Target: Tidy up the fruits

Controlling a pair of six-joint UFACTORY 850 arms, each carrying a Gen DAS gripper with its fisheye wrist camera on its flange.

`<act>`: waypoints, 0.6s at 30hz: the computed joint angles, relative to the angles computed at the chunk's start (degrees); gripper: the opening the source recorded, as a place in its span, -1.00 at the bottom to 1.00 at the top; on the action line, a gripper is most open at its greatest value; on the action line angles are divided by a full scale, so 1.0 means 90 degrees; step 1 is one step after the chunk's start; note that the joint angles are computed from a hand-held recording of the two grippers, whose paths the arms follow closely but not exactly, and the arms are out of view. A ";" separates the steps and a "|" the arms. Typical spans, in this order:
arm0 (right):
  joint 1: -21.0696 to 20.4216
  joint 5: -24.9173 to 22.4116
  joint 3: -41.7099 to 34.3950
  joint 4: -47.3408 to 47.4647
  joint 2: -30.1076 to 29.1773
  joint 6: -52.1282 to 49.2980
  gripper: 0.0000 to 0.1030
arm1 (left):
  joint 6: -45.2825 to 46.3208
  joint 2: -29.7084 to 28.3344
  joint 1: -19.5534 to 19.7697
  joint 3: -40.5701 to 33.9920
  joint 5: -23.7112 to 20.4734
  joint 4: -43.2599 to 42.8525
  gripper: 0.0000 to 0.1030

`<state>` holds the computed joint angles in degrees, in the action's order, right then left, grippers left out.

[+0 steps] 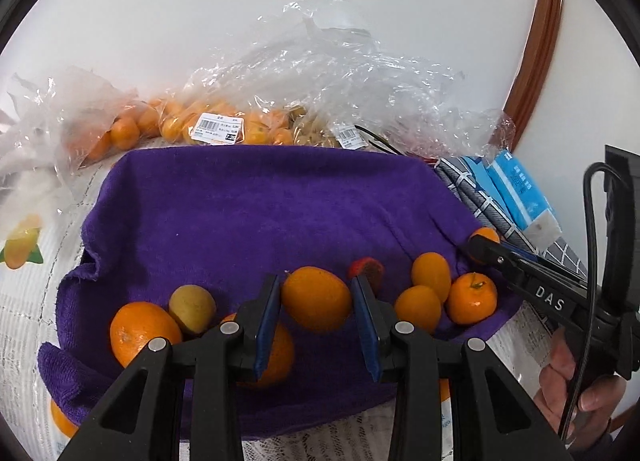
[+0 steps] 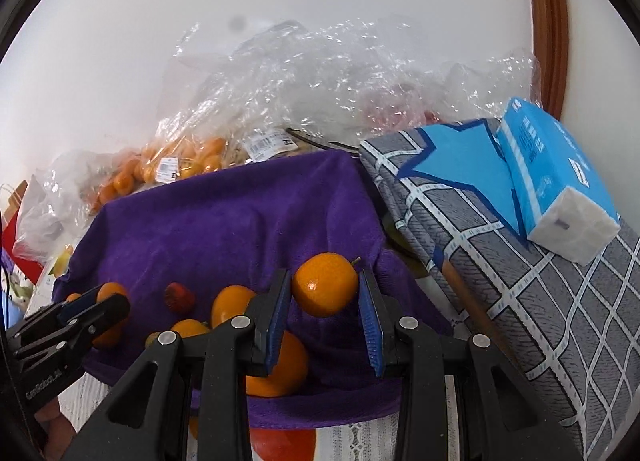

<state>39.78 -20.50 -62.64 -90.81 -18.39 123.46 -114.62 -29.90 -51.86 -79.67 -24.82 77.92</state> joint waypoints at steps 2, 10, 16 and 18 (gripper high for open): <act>-0.0032 0.0064 0.0003 -0.0017 -0.0014 0.0048 -0.34 | 0.0032 -0.0019 -0.0016 -0.0020 -0.0032 0.0020 -0.33; 0.0090 -0.0119 -0.0070 0.0122 -0.0118 -0.0290 -0.32 | -0.0027 -0.0061 -0.0048 -0.0043 -0.0121 0.0143 -0.30; 0.0164 -0.0321 -0.0021 0.0184 -0.0067 -0.0286 -0.23 | 0.0298 -0.0053 -0.0076 -0.0088 -0.0192 -0.0053 -0.07; 0.0153 -0.0229 0.0054 0.0193 0.0061 -0.0219 -0.20 | 0.0577 -0.0015 -0.0075 -0.0122 -0.0237 -0.0358 -0.07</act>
<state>41.16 -22.56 -62.16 -89.08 -17.85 121.48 -109.43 -30.04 -52.54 -80.77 -26.95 74.69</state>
